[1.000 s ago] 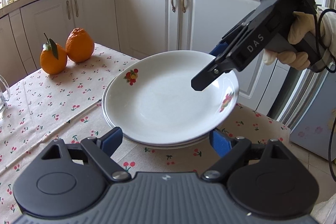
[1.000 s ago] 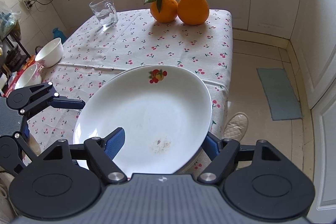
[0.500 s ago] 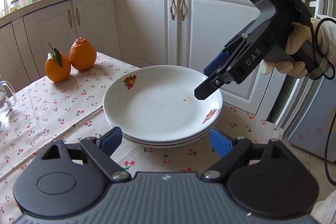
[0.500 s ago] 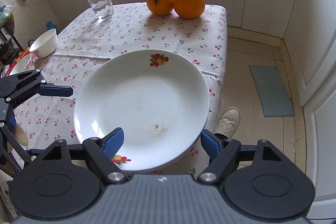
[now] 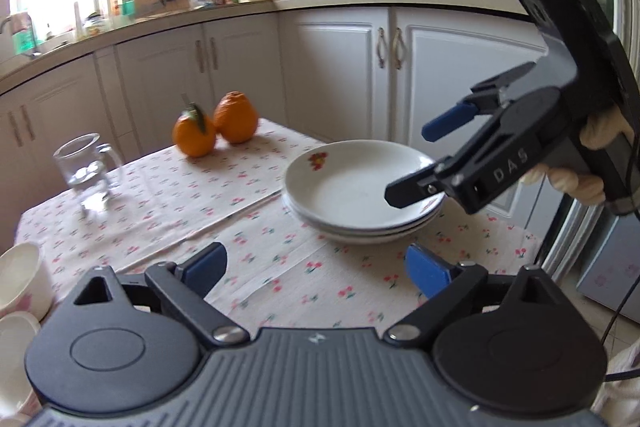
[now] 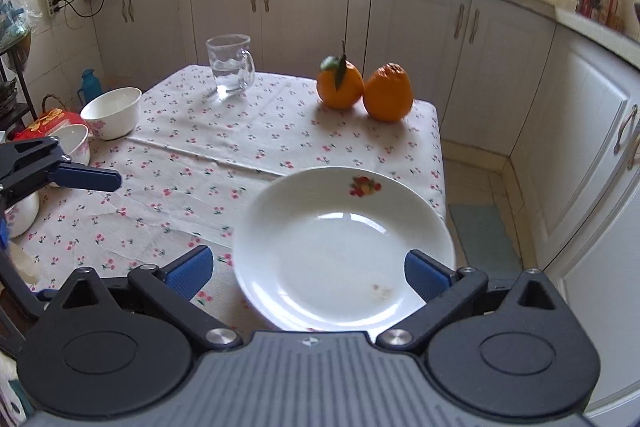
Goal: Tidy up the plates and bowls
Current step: 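Open the right gripper and pull it back from the plate stack, then move the right gripper to the rim of a white bowl and grasp it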
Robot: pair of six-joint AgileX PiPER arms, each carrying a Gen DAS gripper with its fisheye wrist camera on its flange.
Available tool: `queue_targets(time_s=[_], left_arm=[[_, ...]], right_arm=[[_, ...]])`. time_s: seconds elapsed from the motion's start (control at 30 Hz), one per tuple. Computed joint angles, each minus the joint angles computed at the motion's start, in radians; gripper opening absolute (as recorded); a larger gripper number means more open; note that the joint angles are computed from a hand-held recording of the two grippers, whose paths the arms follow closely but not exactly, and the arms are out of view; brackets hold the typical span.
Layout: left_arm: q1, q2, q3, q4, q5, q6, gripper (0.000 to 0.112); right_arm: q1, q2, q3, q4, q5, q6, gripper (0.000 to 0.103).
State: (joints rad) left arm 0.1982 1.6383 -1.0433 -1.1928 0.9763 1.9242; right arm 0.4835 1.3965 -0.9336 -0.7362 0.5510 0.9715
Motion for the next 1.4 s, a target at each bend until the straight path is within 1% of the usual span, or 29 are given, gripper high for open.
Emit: queue_targets(time_s=[0.1, 0.2, 0.23, 0.3, 0.37, 0.5, 0.53, 0.6, 0.73, 0.9, 0.93, 1.0, 1.07, 1.17, 1.23, 1.33, 1.4], left_arm=[[0.104, -0.017, 0.007, 0.022, 0.032, 0.015, 0.096], [0.213, -0.013, -0.026, 0.069, 0.087, 0.013, 0.096], [0.245, -0.010, -0.043, 0.084, 0.101, 0.009, 0.096], [0.303, 0.005, -0.083, 0.110, 0.118, 0.009, 0.096], [0.354, 0.032, -0.131, 0.139, 0.120, 0.007, 0.096], [0.431, 0.101, -0.238, 0.213, 0.145, -0.008, 0.096], [0.450, 0.117, -0.262, 0.223, 0.149, -0.002, 0.096], [0.479, 0.154, -0.320, 0.249, 0.173, -0.005, 0.096], [0.519, 0.231, -0.424, 0.311, 0.215, -0.007, 0.096], [0.521, 0.295, -0.468, 0.372, 0.206, -0.001, 0.096], [0.518, 0.308, -0.474, 0.376, 0.203, -0.004, 0.096], [0.510, 0.324, -0.476, 0.373, 0.186, -0.002, 0.095], [0.506, 0.335, -0.478, 0.367, 0.183, 0.008, 0.095], [0.497, 0.350, -0.486, 0.369, 0.178, 0.009, 0.094], [0.497, 0.357, -0.489, 0.362, 0.181, 0.017, 0.093], [0.498, 0.373, -0.508, 0.358, 0.205, -0.005, 0.087], [0.498, 0.379, -0.514, 0.355, 0.213, -0.010, 0.087]], right_arm=[[0.086, 0.044, -0.018, -0.074, 0.013, 0.124, 0.103], [0.148, 0.094, -0.046, -0.119, 0.007, 0.189, 0.103], [0.168, 0.112, -0.060, -0.127, -0.001, 0.194, 0.103], [0.194, 0.152, -0.095, -0.106, -0.031, 0.153, 0.103], [0.228, 0.200, -0.143, -0.101, -0.044, 0.111, 0.103], [0.260, 0.290, -0.250, 0.013, -0.082, -0.077, 0.103], [0.268, 0.317, -0.290, 0.067, -0.077, -0.151, 0.103], [0.280, 0.359, -0.350, 0.116, -0.067, -0.234, 0.103], [0.274, 0.431, -0.459, 0.286, -0.077, -0.435, 0.103], [0.252, 0.518, -0.612, 0.504, -0.062, -0.646, 0.103], [0.243, 0.539, -0.649, 0.571, -0.055, -0.706, 0.103], [0.234, 0.583, -0.727, 0.668, -0.026, -0.790, 0.103], [0.228, 0.640, -0.827, 0.748, 0.027, -0.860, 0.102], [0.227, 0.726, -0.976, 0.810, 0.109, -0.925, 0.097], [0.226, 0.788, -1.081, 0.829, 0.172, -0.950, 0.089], [0.215, 0.874, -1.222, 0.881, 0.263, -0.975, 0.081], [0.204, 0.920, -1.297, 0.920, 0.313, -0.982, 0.075]])
